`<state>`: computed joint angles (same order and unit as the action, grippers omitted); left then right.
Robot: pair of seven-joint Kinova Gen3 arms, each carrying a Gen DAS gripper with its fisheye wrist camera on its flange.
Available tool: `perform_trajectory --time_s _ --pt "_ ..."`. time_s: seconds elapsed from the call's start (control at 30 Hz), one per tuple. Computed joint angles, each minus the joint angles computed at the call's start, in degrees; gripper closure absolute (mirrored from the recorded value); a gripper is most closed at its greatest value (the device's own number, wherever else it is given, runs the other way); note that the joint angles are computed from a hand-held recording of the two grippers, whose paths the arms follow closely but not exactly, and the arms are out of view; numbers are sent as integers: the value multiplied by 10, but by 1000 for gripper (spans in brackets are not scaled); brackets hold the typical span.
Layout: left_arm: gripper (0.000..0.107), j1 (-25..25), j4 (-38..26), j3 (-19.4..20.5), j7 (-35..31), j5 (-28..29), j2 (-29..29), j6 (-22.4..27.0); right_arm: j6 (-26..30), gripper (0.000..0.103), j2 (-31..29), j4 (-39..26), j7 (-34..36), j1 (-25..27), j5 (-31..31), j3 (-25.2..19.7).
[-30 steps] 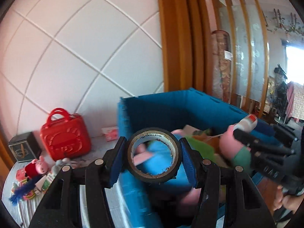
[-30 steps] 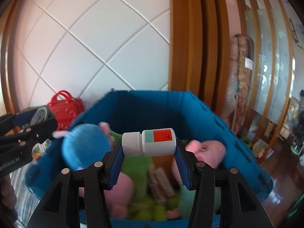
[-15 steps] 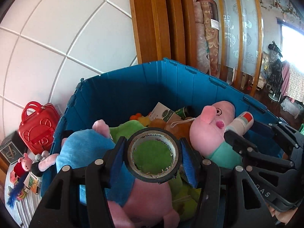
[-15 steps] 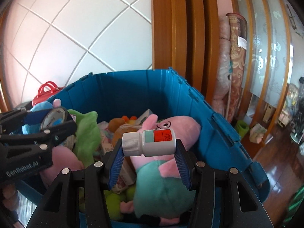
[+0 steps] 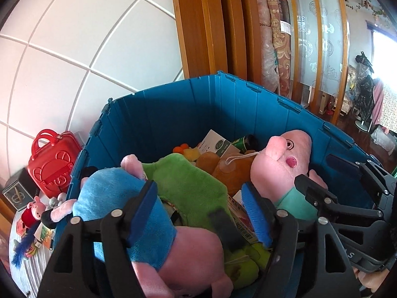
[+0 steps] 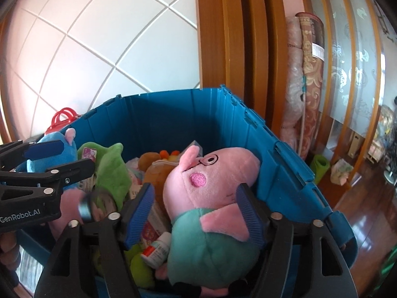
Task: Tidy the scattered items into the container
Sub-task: 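Lower the tape roll and bottle into the crate and open both tools, then withdraw both tools from the crate back over the bed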
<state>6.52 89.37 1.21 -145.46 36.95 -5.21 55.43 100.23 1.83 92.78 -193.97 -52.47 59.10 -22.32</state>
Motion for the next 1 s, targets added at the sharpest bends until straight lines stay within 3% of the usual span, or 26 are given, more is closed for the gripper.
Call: perform_trajectory --time_s 0.23,0.63,1.0 --pt "34 -7 7 -17 -7 21 -10 9 15 0 0 -2 -7 -17 11 -10" --pt "29 -84 27 -109 -81 133 -34 59 44 0 32 -55 27 -67 74 -8" --pt "28 -189 1 -155 -108 192 -2 76 -31 0 102 -159 129 -124 163 44"
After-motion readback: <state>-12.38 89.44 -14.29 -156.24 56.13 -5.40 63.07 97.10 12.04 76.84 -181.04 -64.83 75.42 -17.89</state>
